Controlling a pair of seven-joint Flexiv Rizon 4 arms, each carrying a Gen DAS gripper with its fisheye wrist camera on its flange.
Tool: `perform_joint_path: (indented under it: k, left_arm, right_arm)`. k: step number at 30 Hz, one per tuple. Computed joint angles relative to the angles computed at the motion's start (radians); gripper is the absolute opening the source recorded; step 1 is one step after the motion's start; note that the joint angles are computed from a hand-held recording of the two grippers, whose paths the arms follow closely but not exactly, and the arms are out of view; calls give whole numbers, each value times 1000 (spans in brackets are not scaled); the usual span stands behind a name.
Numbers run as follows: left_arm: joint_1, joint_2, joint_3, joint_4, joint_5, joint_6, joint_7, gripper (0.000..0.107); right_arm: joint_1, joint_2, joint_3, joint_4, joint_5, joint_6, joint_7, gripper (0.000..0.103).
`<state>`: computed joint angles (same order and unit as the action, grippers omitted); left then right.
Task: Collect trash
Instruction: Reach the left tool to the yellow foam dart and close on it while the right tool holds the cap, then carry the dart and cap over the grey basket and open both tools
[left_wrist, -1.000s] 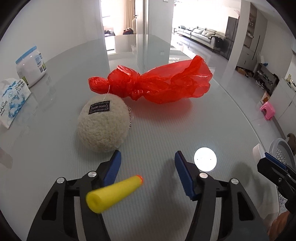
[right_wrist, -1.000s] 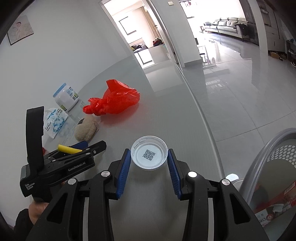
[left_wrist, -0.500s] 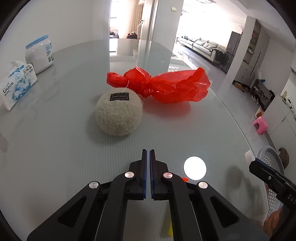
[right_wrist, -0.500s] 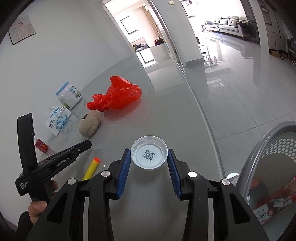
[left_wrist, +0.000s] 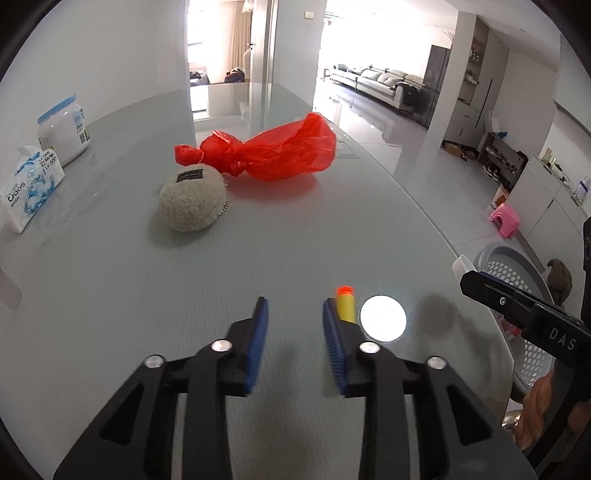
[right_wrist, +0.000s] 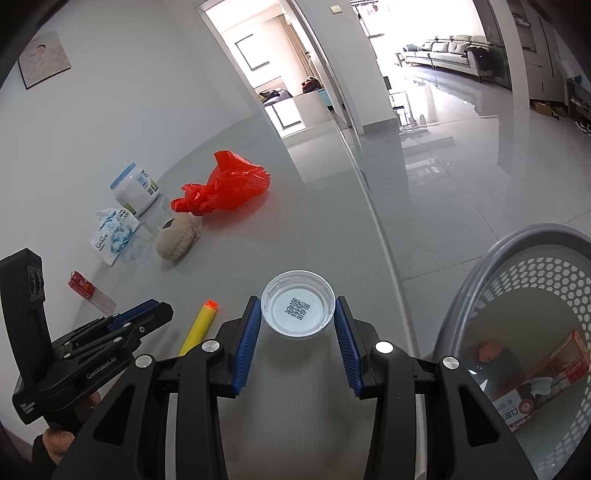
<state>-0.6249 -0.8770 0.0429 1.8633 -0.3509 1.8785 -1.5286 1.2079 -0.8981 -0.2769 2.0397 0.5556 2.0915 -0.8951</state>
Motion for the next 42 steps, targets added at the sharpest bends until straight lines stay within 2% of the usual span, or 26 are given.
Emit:
perform_joint_path:
  k: [1,2,4,8,10,12,14,15,16,24,29,35,38,42]
  left_arm:
    - [-13,-2,4,0,-3,6,-3,55]
    - [-22,-4,4,-3,-4,10,-4,56]
    - [-39,-12,9,-15,-12,-7,0,56]
    - [-182,-46,143,-68,-72,-102,-11,56]
    - [-199,-54,163,-83,-62,-138,-28,56]
    - [-215,-61,181,-93,-46,-161,-54,50]
    - [-212,-58,179,-94,-18,-162,-72,36]
    - [-213,-55,179,-95,-7,-166,-82,19]
    - [-214,-53,180,-98,4,-173,-91,13]
    - [-298,-62,272,-118,63,-207,-203,12]
    - [-385,-65,346,-140,103,-214,-253,12]
    - [-416,-75,328,-208,150,-226,-261,12]
    - [-405,-90,282,-265,181,-244,-245,12]
    - [-384,-116,223,-340,216,-277,-231,12]
  right_arm:
    - [12,4,-6,15,14,6,0,40]
    - [23,8,-11,29,29,12,-1,40]
    - [36,18,-14,54,53,23,-2,40]
    - [55,33,-7,102,106,53,-7,40]
    - [57,39,3,120,133,72,-11,39]
    - [50,43,21,134,156,92,-17,39]
    - [37,46,44,143,174,109,-25,40]
    - [30,47,57,146,181,117,-30,39]
    - [22,48,69,148,188,123,-35,39]
    - [-33,56,172,175,248,200,-85,40]
    - [-60,63,239,212,319,269,-117,39]
    - [-78,69,310,256,459,336,-174,40]
    - [-99,66,353,277,526,374,-194,39]
    - [-155,49,426,304,556,420,-196,40]
